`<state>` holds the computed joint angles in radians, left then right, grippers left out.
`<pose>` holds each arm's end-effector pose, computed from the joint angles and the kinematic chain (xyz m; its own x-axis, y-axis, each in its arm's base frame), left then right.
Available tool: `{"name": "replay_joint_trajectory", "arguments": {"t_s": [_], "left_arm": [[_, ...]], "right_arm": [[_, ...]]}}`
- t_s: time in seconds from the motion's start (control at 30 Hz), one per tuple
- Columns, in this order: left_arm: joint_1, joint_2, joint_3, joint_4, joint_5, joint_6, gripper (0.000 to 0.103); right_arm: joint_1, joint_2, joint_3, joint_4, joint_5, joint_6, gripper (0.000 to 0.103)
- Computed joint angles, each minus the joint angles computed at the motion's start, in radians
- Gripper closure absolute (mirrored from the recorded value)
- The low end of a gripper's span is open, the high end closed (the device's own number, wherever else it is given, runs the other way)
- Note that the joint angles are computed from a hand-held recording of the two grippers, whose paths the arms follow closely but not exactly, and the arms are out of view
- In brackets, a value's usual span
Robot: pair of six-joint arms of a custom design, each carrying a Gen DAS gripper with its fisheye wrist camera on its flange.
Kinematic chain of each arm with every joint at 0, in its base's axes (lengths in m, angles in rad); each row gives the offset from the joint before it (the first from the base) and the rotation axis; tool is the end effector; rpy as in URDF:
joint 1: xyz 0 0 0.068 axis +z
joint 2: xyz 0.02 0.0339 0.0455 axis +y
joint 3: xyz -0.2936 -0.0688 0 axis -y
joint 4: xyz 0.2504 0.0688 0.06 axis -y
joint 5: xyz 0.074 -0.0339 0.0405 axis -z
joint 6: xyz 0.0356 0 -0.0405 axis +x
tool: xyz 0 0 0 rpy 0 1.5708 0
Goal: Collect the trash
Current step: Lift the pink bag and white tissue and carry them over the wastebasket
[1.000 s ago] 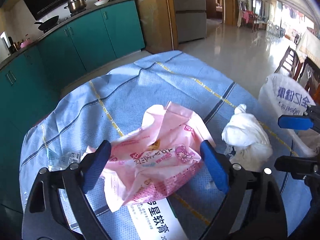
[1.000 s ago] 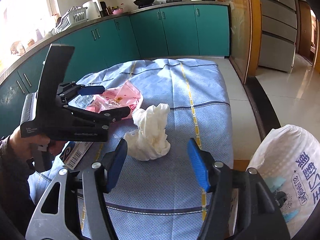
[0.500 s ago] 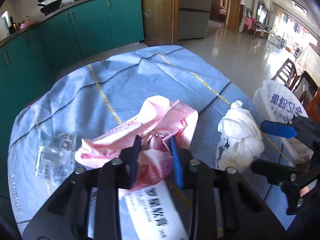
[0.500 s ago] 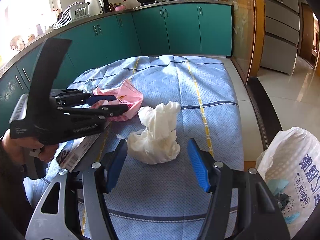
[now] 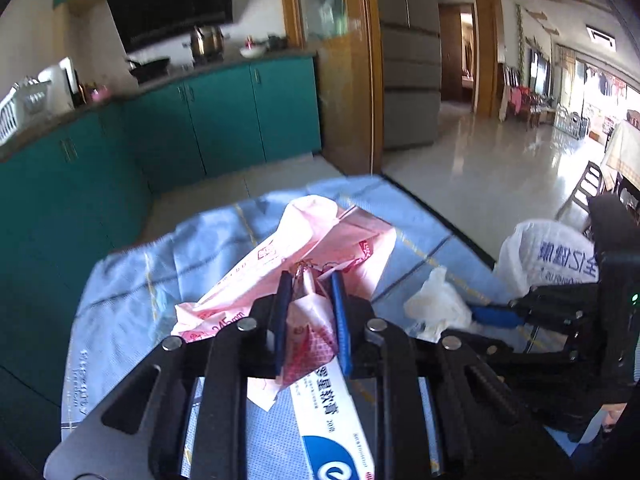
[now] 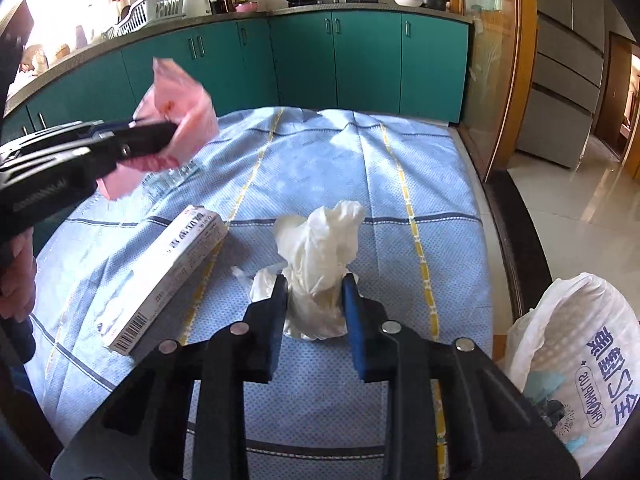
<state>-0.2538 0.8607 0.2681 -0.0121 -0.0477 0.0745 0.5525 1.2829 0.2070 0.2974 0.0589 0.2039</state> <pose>0.1552 -0.0385 0.1838 -0.5329 0.2150 -0.8184 0.2532 0.9634 0.0883 0.1597 0.0960 0.1262 -0.6842 -0.1844 -0.7056 -0.3571 0.9283 0.1037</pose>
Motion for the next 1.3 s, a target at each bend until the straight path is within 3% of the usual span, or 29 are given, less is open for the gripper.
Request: {"name": "replay_joint_trajectory", "arguments": {"t_s": [0.17,0.27,0.5,0.8,1.07,1.3], "left_arm": [[-0.158,-0.091,-0.005,-0.042,-0.16,-0.067,0.082],[-0.214,-0.118,-0.007,-0.063,-0.202,-0.088,0.082],[-0.272,-0.112,-0.02,-0.061,-0.264,-0.108,0.082],[-0.285,-0.116,-0.02,-0.056,-0.292,-0.119,0.082],[-0.308,-0.129,-0.029,-0.045,-0.332,-0.14,0.082],[-0.4,-0.105,0.014,-0.072,-0.373,-0.221,0.082]], "right_arm": [[-0.005,-0.102,-0.02,-0.053,0.001,-0.007,0.076],[-0.012,-0.181,-0.032,-0.099,-0.008,-0.014,0.076],[-0.047,-0.3,-0.046,-0.179,-0.03,-0.041,0.076],[0.037,-0.315,-0.048,-0.205,0.085,-0.039,0.076],[0.071,-0.42,-0.048,-0.263,0.168,-0.032,0.076],[-0.033,-0.585,-0.047,-0.394,0.141,-0.078,0.076]]}}
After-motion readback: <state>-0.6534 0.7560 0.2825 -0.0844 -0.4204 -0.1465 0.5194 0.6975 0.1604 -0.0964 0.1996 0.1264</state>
